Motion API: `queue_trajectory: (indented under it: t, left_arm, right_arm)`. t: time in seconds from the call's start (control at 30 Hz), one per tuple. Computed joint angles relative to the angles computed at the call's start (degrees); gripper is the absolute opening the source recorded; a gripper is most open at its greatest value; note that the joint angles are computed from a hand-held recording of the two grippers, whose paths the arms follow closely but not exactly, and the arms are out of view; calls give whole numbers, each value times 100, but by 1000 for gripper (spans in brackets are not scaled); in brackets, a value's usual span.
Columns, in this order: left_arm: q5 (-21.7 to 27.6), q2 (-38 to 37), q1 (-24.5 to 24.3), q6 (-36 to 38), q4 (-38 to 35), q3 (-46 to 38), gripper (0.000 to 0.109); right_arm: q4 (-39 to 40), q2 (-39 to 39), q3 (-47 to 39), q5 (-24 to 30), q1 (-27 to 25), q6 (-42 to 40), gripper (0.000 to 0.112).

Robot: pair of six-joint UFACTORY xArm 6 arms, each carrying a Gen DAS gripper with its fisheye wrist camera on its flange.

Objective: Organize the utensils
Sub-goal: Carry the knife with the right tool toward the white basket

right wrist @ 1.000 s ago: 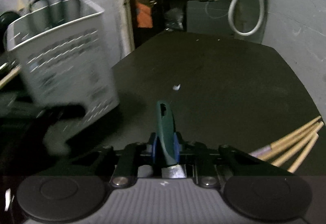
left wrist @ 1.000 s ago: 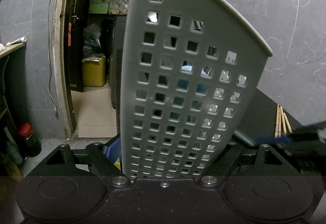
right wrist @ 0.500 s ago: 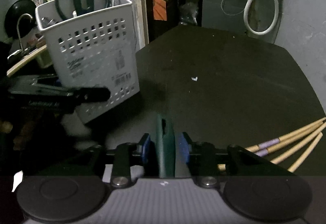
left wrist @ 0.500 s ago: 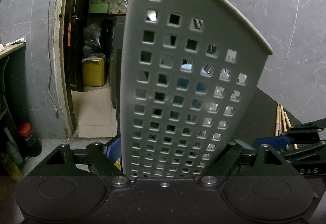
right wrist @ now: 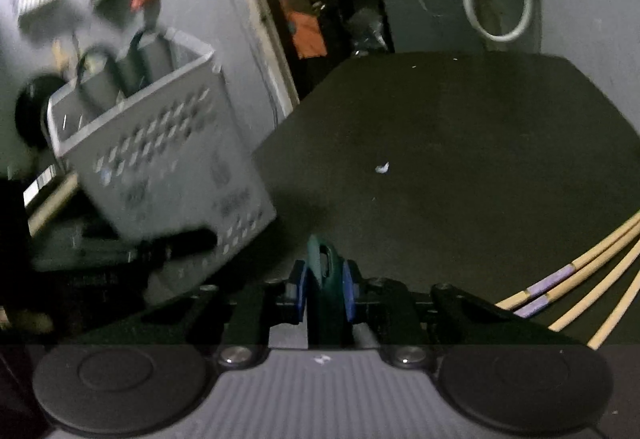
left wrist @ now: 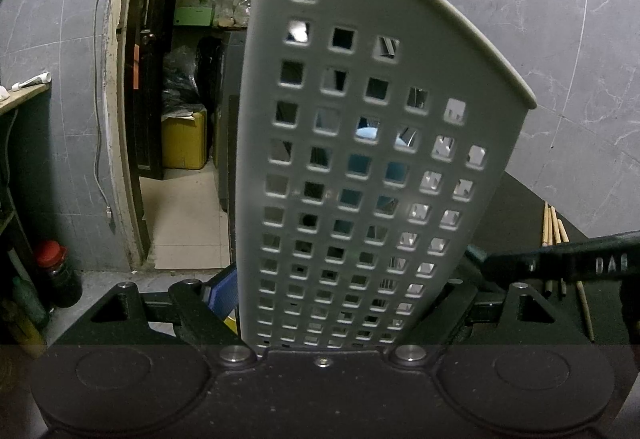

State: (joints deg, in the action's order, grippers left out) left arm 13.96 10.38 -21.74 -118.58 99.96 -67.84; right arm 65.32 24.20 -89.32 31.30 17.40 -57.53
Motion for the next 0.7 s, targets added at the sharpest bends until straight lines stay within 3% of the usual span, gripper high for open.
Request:
queue_trajectory:
  t: [0.27,0.4,0.7]
  left_arm:
    - [29,12,-16,-22,8,-11,84]
    - [26,16,-16,-13,1,-16,84]
    - [23,4,-14,19,-31,-6,84]
  right_arm:
    - [1134,361,-396,1100,-515,647,21]
    - [1165,497,-467,1260,-612,969,21]
    - [1658,405,-240,1145,-601,815,21]
